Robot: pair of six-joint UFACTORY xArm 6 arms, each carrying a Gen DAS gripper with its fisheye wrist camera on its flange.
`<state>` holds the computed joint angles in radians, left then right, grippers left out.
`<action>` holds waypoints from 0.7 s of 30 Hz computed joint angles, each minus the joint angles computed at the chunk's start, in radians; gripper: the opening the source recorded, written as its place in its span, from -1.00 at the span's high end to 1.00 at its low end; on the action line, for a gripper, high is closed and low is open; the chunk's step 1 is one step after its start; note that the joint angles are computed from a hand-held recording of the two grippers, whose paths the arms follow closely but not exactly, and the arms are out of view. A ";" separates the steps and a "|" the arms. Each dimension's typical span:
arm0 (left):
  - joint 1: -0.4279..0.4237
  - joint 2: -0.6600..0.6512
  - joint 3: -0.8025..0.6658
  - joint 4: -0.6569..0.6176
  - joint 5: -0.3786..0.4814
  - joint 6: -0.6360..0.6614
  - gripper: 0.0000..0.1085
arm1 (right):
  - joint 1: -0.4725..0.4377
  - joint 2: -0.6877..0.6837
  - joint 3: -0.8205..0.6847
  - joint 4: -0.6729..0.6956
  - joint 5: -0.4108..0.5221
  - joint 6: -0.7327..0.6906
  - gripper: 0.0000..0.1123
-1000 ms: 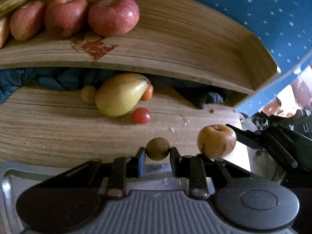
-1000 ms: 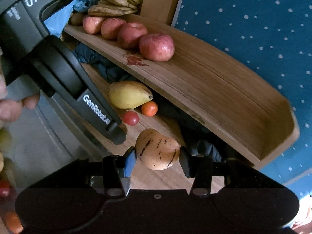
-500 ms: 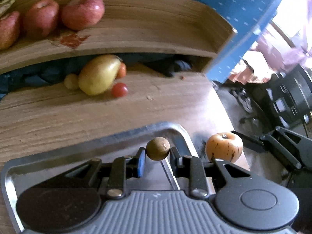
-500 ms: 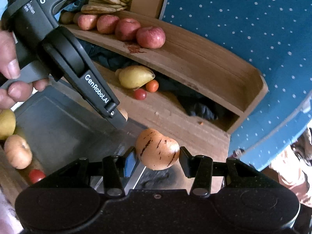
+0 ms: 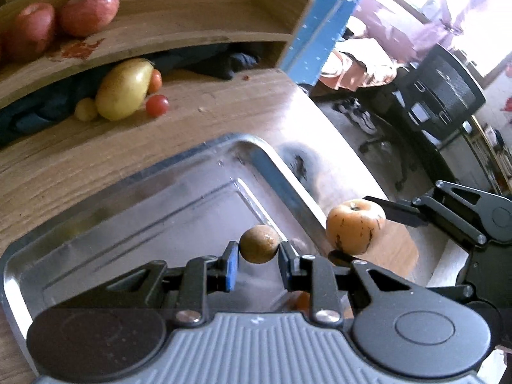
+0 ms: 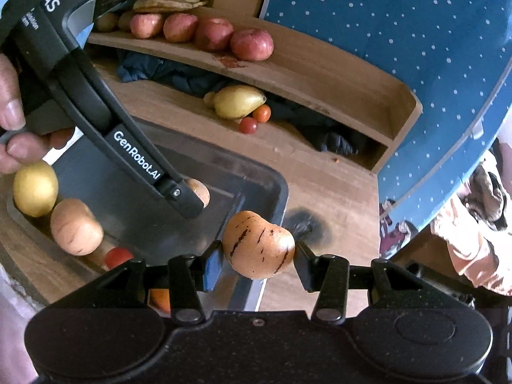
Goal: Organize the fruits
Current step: 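Lift and carry the brown fruit in the left tool and pepino in the right tool over the tray, then lower and open the left tool over the tray while the right tool releases the pepino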
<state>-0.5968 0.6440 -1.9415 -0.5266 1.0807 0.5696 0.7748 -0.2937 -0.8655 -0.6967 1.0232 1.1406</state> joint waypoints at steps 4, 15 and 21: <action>0.003 -0.033 0.053 -0.010 0.006 0.058 0.45 | 0.040 0.021 -0.024 0.006 0.045 0.050 0.12; -0.007 -0.082 0.131 -0.001 0.012 0.156 0.45 | 0.110 0.046 -0.052 0.028 0.133 0.152 0.12; -0.015 -0.102 0.164 0.012 0.001 0.179 0.45 | 0.118 0.049 -0.050 0.034 0.149 0.172 0.12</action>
<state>-0.6118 0.5425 -1.7773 -0.5146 1.0819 0.7485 0.8924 -0.2446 -0.9153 -0.6629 1.1720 1.3130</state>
